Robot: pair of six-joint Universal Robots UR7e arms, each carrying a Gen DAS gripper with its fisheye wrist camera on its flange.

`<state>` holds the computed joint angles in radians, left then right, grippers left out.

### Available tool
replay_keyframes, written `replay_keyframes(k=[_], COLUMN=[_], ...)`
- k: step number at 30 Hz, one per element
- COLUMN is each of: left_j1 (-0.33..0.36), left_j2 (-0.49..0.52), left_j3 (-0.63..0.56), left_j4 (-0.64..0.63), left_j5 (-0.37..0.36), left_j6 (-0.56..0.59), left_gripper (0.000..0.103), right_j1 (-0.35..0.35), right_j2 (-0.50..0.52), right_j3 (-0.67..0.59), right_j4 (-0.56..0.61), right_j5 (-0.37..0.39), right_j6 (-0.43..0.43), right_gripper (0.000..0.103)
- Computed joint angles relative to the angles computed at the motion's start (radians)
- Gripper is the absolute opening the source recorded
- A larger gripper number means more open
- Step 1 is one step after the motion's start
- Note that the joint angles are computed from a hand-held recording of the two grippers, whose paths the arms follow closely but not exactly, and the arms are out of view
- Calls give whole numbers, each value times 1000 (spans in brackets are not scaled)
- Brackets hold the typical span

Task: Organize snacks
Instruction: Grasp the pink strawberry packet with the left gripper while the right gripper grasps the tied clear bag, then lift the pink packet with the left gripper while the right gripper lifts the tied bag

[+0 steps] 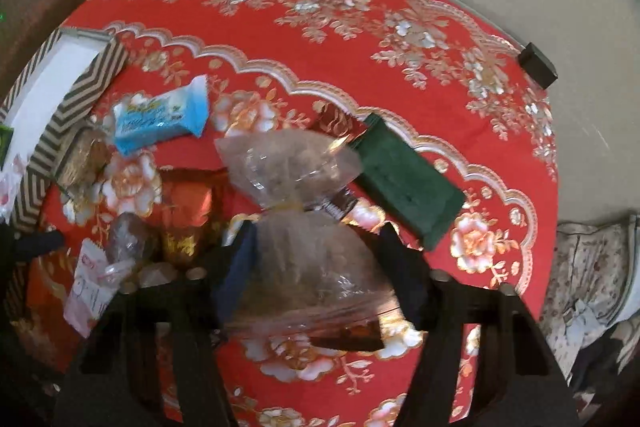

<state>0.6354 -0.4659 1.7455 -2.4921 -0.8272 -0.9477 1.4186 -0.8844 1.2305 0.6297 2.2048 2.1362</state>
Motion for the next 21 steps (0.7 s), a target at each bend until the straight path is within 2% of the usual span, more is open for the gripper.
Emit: replay_keyframes(k=[1, 2, 4, 8, 11, 13, 16, 21], left_j1=[-5, -8, 5, 11, 2, -4, -17, -51], left_j2=[0, -4, -23, -53, -65, -69, -73, -80], left_j3=[-4, -1, 32, 90, 117, 126, 130, 135], left_j4=[26, 33, -51, -158, -200, -200, -185, -177], left_j5=[18, 30, 5, -44, -52, -54, -55, -22], left_j6=[-7, -10, 14, 18, 31, 31, 32, 65], left_gripper=[61, 55, 55, 55, 55, 55, 55, 55], right_j1=[-2, -4, -13, -61, -120, -152, -197, -219], right_j2=[-18, -41, -81, -159, -245, -287, -335, -381], right_j3=[23, 48, 87, 136, 215, 267, 343, 403], right_j4=[-20, -39, -45, 38, 62, 49, 16, -22], right_j5=[-11, -25, -61, -188, -309, -349, -378, -381], right_j6=[-4, 1, 35, 181, 272, 306, 346, 388], right_gripper=[44, 41, 38, 37, 37, 37, 37, 37])
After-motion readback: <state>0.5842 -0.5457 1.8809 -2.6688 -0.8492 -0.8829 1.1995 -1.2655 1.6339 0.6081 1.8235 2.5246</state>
